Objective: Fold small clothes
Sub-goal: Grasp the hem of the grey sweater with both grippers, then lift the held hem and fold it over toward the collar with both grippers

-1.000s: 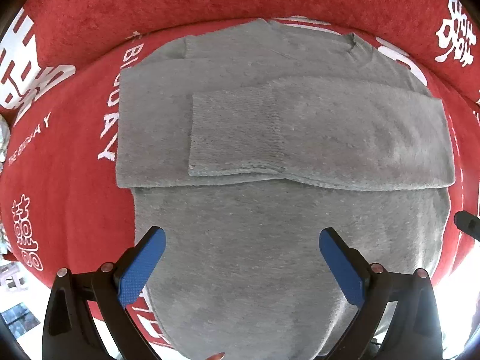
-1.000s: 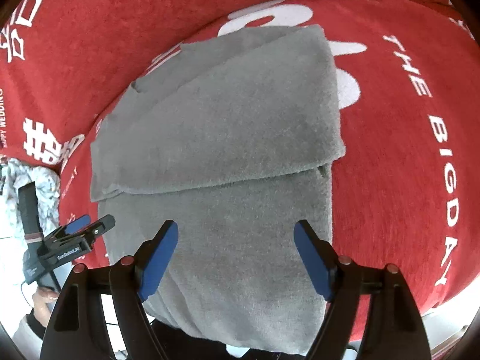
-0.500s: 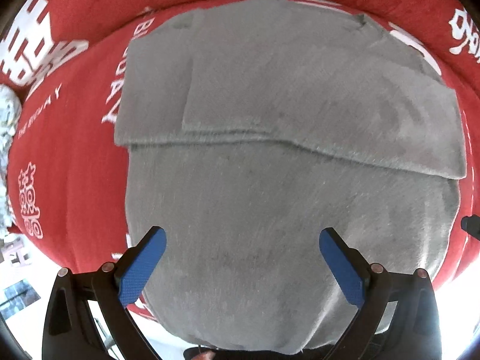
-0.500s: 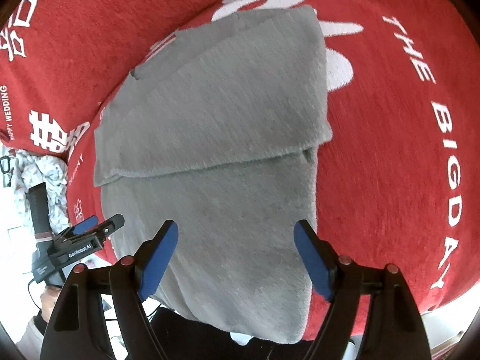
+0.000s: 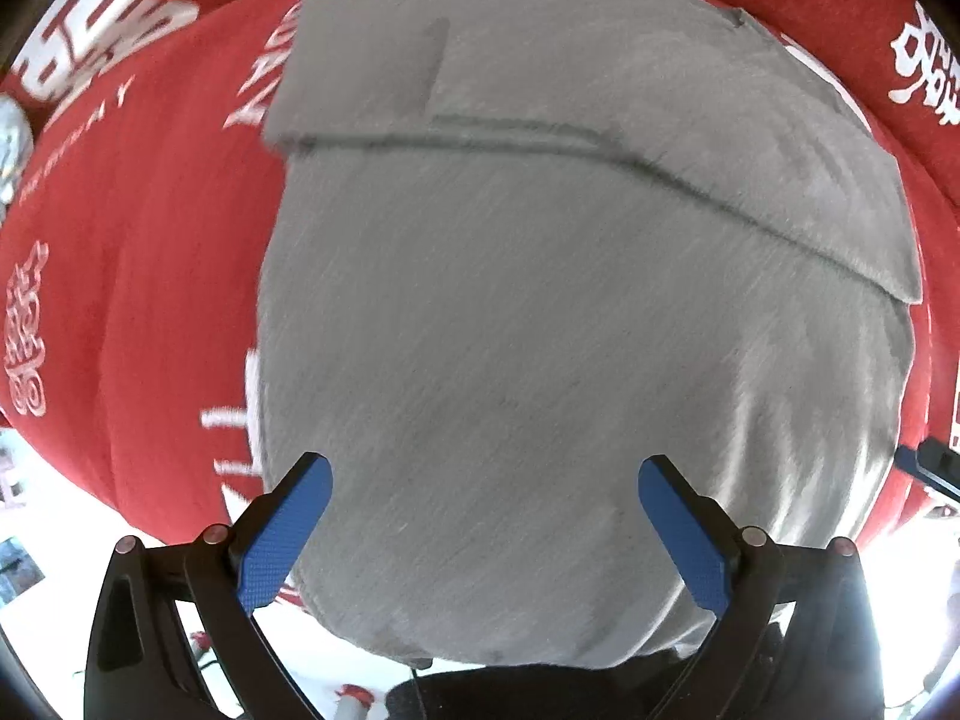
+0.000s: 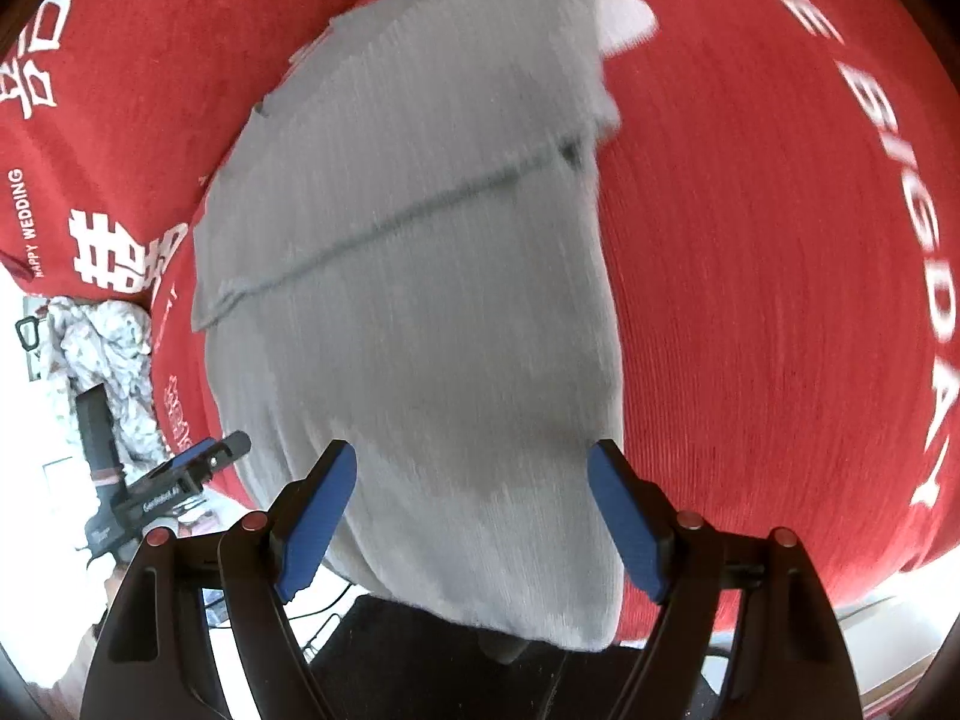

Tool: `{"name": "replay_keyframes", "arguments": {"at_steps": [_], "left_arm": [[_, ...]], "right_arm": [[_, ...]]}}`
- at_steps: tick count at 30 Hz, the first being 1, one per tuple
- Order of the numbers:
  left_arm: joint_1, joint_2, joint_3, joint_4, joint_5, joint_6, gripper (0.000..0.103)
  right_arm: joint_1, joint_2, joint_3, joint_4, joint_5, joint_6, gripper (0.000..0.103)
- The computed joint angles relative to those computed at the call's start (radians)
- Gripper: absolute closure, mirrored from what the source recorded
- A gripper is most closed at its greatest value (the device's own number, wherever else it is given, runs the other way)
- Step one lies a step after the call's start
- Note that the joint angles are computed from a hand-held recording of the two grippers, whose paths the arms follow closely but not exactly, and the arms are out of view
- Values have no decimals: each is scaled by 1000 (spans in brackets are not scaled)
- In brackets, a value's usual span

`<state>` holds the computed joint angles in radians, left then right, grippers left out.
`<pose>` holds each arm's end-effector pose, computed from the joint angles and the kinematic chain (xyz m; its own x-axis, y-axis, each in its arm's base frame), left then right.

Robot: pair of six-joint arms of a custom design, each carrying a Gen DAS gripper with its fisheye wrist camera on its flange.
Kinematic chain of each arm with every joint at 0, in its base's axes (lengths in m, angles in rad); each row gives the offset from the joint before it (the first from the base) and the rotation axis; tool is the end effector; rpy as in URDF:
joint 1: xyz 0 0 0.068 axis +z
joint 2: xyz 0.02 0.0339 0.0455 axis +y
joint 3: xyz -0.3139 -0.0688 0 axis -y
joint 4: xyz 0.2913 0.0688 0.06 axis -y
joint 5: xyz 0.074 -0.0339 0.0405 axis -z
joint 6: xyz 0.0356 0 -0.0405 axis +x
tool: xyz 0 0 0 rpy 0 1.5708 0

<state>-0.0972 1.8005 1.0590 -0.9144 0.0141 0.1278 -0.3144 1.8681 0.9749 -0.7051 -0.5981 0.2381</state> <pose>0.3359 -0.0333 0.1575 -0.9714 0.2228 0.0825 0.2215 0.9749 -0.0248 0.3281 -0.0856 0.1209 -0.8601 0.4846 0.1595 0.4869 0.6862 0.5405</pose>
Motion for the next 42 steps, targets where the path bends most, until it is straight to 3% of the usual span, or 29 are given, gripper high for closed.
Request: {"name": "replay_keyframes", "arguments": {"at_steps": [7,10,15,21,23,24,26,27,28,30,31,35,38,42], "left_arm": [[248,-97,-156,-7,64,170,0],[339,-110,-218,-1,57,251,0],[444,-50,-314,64,37,328,0],[538,23,-371,116,104,383,0],[564,24,-368,109,97,404,1],[584,13,-381,108,89,423,4],[618,22,-370,64,113,462,29],[644,25,-371,54,112,487,33],[648,14,-370,39,113,499,41],[654,-5,-377,18,110,539,67],[663,-14,-374,-12,108,582,91],[697,-20,-295,-155,141,686,93],[736,-6,-162,-312,184,737,93],[730,26,-6,-435,292,737,93]], "right_arm": [[-49,-99,-264,20,-129,-53,21],[-24,-83,-368,72,-130,-65,21],[83,-27,-499,322,-121,50,21],[200,70,-561,568,-130,151,20],[205,89,-575,611,-152,159,29],[199,94,-581,627,-166,171,34],[193,86,-586,625,-171,205,63],[185,74,-588,603,-170,203,74],[175,60,-591,584,-173,191,95],[151,2,-606,549,-205,173,95],[140,-32,-612,530,-233,168,95],[105,-165,-602,427,-317,150,95],[98,-255,-588,414,-388,201,95],[93,-345,-525,433,-443,304,95]]}}
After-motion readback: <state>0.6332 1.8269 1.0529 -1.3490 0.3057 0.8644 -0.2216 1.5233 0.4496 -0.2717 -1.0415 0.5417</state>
